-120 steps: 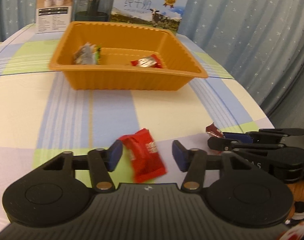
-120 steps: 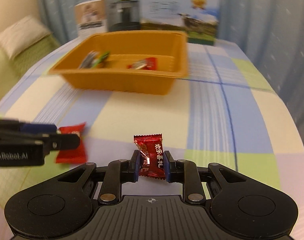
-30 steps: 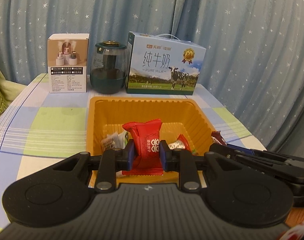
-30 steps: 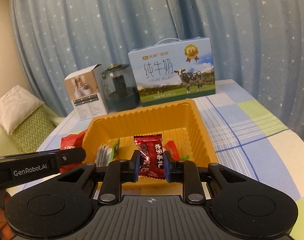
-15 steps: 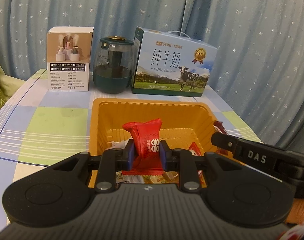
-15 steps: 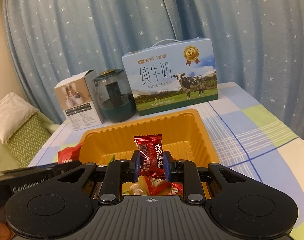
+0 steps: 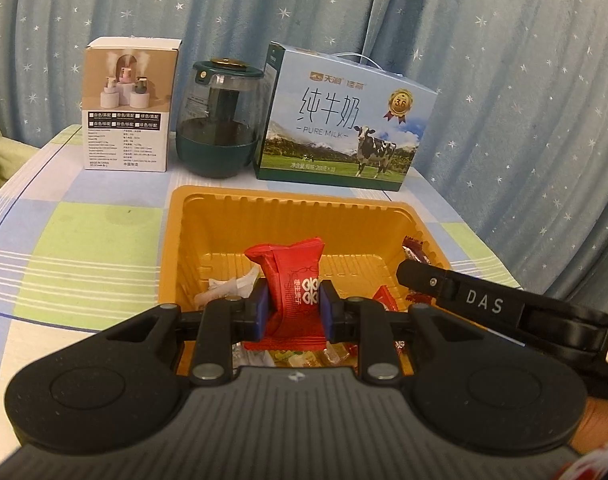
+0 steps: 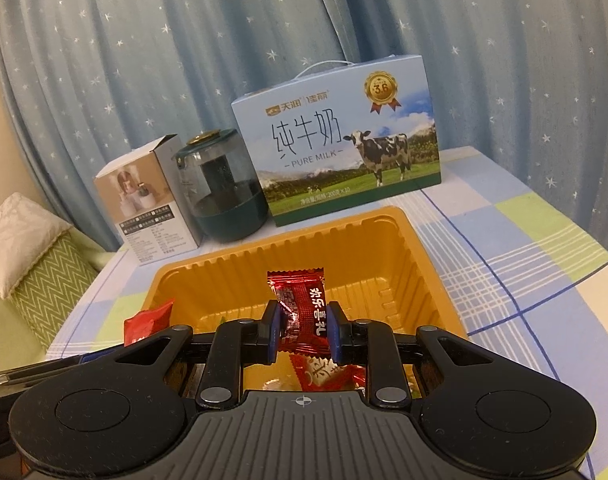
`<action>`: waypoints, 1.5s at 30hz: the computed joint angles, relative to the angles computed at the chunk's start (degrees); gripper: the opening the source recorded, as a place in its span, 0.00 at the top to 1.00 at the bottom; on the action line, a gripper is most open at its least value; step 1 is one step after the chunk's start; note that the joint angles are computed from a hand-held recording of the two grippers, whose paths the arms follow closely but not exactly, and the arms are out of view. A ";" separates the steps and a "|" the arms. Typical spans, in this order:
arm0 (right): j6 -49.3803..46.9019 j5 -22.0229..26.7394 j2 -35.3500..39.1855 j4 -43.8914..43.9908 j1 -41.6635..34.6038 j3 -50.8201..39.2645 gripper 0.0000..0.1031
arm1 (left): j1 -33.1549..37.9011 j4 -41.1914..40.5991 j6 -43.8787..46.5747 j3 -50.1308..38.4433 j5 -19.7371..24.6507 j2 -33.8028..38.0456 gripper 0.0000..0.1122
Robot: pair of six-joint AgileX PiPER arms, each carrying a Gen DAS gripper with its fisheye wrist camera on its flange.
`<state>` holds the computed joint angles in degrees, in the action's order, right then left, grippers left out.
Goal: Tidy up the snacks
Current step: 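Open both grippers to drop the red candies into the tray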
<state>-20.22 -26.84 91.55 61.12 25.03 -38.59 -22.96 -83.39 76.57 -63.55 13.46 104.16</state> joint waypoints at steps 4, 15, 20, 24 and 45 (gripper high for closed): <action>0.70 0.02 -0.11 -0.56 -0.17 0.19 0.76 | -0.17 -0.54 0.63 -0.34 0.12 0.35 0.79; 2.88 0.47 -0.20 -2.27 -0.96 0.66 0.76 | -0.30 -4.48 4.87 -0.67 0.88 1.51 0.79; 4.83 0.80 -0.52 -3.65 -1.57 1.18 0.76 | -0.08 -7.27 6.94 -0.08 -1.10 1.09 0.65; 6.05 1.28 -0.58 -4.61 -1.84 1.23 0.76 | 0.49 -3.84 3.72 -0.02 -1.35 0.87 0.65; 9.26 1.96 -0.33 -7.46 -1.74 0.87 0.76 | 0.63 -1.10 1.45 0.23 -1.80 0.70 0.61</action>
<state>-10.97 -24.89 91.22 53.66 23.29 -37.72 -22.33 -84.49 78.02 -63.32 11.66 104.86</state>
